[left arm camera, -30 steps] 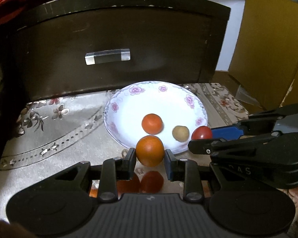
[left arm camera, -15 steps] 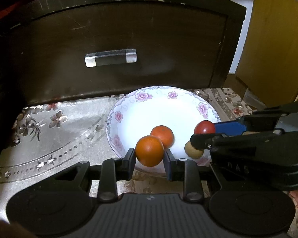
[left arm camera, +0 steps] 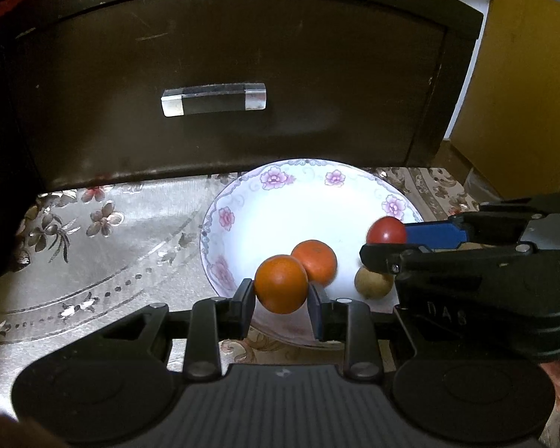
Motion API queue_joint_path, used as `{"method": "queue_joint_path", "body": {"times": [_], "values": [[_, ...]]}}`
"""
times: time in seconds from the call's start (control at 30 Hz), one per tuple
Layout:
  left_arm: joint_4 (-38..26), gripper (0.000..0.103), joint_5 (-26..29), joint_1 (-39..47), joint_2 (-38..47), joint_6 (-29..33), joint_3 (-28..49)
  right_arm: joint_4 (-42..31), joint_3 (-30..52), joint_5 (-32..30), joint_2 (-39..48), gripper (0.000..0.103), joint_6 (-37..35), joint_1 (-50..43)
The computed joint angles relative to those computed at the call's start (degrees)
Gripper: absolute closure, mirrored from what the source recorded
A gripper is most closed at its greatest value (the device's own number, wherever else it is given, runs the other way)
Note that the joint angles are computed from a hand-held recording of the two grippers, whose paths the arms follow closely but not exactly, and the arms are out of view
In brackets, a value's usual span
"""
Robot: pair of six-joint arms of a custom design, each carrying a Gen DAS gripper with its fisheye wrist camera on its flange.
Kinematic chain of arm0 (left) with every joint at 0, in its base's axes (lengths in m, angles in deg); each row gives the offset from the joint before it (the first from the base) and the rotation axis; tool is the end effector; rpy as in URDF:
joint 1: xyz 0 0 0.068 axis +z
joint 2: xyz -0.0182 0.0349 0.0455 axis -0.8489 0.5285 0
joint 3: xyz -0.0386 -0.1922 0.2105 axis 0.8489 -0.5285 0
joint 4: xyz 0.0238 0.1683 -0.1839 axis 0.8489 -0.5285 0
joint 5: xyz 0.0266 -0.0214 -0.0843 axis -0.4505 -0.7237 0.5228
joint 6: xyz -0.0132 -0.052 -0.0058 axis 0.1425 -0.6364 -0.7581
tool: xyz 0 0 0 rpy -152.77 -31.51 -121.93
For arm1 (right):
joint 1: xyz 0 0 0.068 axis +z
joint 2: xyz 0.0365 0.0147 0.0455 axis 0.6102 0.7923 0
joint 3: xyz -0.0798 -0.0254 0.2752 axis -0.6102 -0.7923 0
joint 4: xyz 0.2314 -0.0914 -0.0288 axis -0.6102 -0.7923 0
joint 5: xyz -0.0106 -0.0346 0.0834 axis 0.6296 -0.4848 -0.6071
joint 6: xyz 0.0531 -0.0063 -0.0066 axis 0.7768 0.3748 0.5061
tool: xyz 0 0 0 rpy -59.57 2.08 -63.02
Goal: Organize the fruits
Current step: 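Carry both fruits into the white bowl and open both tools, then withdraw both open tools from the bowl toward the remaining fruit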
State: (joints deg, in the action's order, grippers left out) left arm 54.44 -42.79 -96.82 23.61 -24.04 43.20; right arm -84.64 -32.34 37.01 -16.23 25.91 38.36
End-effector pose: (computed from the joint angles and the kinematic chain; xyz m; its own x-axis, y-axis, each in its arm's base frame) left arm 0.1756 -0.1286 0.1789 -0.7130 0.0692 -0.6978 0.1871 0.9778 -0.0942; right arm 0.1913 0.0108 0.1896 -0.6668 -0.2838 -0.6890 -0.3714 0.9282 -0.0228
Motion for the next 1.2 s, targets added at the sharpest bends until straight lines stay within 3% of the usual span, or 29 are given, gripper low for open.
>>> {"method": "queue_joint_path", "body": {"times": [0.47,1.2], "values": [[-1.09,0.065,-1.20,-0.73,-2.15,0.08,0.04,0.54,0.43,-0.85,0.38,0.073,0.90,-1.28],[-10.64,0.064,-5.68,-4.70,-11.09,-3.28,-0.30,-7.55,0.07,-2.36,-7.85,0.069,0.93,0.51]]}}
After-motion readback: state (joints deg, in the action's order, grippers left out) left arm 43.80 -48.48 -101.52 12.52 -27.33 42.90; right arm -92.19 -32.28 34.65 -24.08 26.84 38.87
